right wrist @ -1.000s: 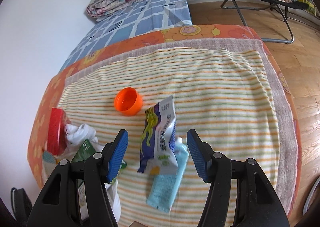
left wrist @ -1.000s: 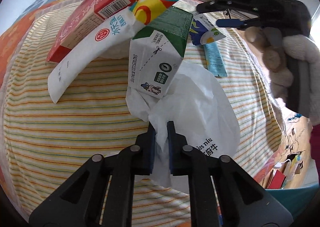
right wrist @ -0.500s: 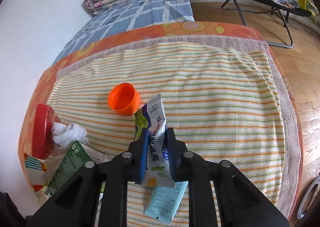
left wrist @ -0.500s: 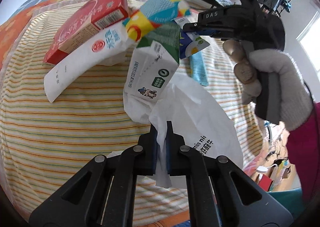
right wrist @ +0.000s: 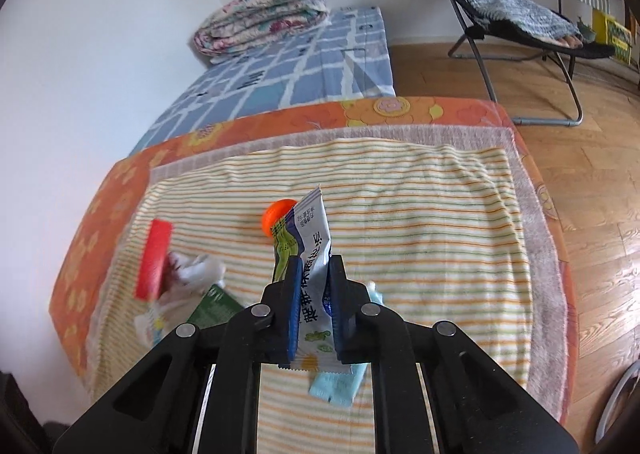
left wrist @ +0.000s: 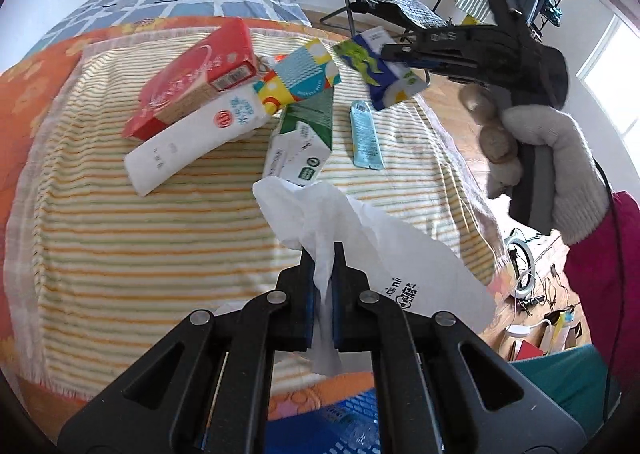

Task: Collect trash
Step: 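Carry the bag and wrapper over the blue basket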

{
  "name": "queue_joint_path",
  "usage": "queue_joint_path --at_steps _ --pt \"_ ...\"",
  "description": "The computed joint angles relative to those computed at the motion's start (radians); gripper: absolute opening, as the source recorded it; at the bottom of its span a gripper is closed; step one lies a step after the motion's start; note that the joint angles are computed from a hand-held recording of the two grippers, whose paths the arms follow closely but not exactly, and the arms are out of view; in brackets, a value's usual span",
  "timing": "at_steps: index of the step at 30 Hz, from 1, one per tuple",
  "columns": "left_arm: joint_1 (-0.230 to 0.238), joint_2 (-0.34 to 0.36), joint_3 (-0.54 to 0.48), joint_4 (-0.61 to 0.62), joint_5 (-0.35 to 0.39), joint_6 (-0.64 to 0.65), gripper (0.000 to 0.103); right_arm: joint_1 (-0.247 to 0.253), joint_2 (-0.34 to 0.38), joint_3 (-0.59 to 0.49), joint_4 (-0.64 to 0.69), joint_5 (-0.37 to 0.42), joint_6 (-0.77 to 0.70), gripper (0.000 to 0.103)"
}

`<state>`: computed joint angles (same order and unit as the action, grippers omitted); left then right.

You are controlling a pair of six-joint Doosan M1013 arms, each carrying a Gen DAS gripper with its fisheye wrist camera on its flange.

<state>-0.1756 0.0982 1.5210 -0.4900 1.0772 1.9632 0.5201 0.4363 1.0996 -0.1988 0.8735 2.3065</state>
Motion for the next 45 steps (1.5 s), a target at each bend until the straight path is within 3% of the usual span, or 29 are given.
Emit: queue_joint_path --at_steps 12,23,33,45 --pt "0.073 -0.084 0.060 -0.059 0.018 0.031 0.004 0.051 -0.158 0.148 -0.046 -0.093 0.057 0.011" --pt "0.135 -0.184 0.146 -0.076 0.061 0.079 0.004 0.181 -0.249 0.252 -0.096 -0.118 0.053 0.011" --pt "0.149 -0.240 0.218 -0.043 0.120 0.100 0.004 0.277 -0.269 0.326 -0.089 -0.136 0.008 0.011" --pt "0.139 -0.238 0.278 0.055 0.189 0.088 0.004 0.323 -0.224 0.336 0.043 -0.064 -0.135 0.011"
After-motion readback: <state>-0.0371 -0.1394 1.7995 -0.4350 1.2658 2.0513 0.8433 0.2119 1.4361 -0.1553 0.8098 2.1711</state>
